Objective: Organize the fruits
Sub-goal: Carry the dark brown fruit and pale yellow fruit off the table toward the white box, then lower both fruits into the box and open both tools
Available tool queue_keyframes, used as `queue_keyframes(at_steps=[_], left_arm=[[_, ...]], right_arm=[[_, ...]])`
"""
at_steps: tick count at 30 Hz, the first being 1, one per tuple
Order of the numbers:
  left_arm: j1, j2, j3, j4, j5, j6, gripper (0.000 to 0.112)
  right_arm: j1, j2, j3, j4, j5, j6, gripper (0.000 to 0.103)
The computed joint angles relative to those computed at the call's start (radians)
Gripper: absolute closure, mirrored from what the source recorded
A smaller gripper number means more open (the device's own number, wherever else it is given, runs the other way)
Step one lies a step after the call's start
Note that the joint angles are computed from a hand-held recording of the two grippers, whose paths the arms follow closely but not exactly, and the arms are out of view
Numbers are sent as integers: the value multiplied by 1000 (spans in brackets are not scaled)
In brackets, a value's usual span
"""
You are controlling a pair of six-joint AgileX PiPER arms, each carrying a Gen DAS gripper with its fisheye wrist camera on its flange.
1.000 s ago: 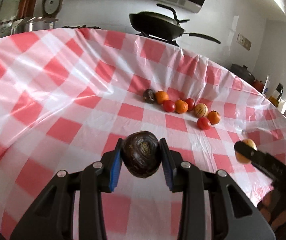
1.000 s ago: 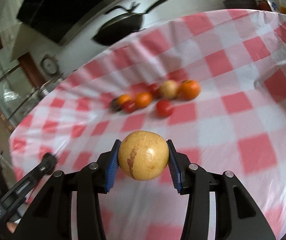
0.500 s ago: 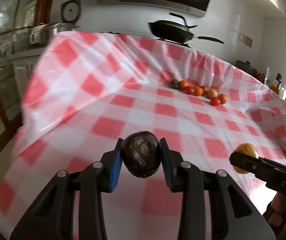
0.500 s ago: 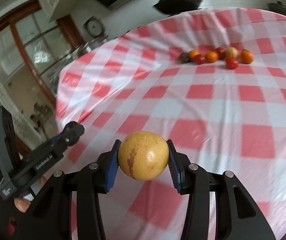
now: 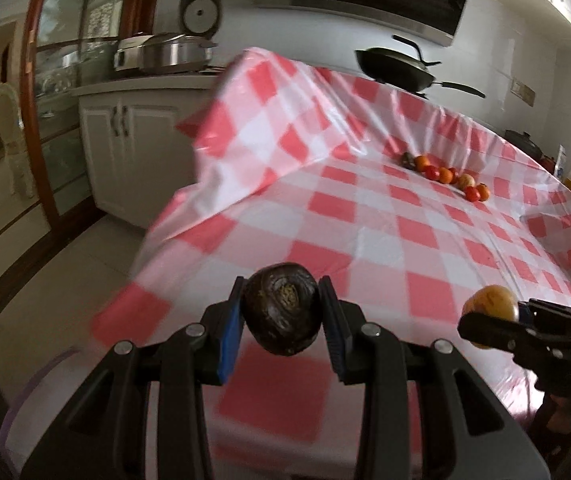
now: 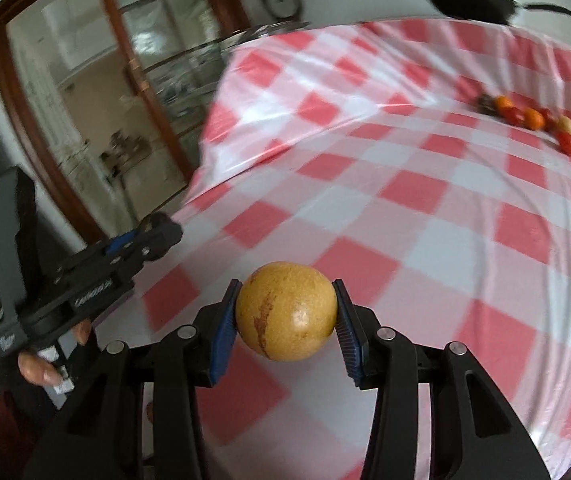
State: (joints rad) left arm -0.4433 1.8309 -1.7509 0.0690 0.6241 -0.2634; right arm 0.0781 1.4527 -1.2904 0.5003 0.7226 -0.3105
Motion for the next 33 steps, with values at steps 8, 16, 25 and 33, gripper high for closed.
queue_keyframes(at_steps=[8,16,25,33], left_arm=[[144,-213,275,30,-38,10,76],[313,-275,442,3,-10,71,76],[358,-195,554,7,73,65,76],[447,-77,555,-49,222,44,76]], right_arm=[[194,10,-24,-3,26,-81,59],[445,132,-118,-90,84,-119,59],[633,460,-347,-348,216,37,59],[700,777,-720,-498,426,173,59]])
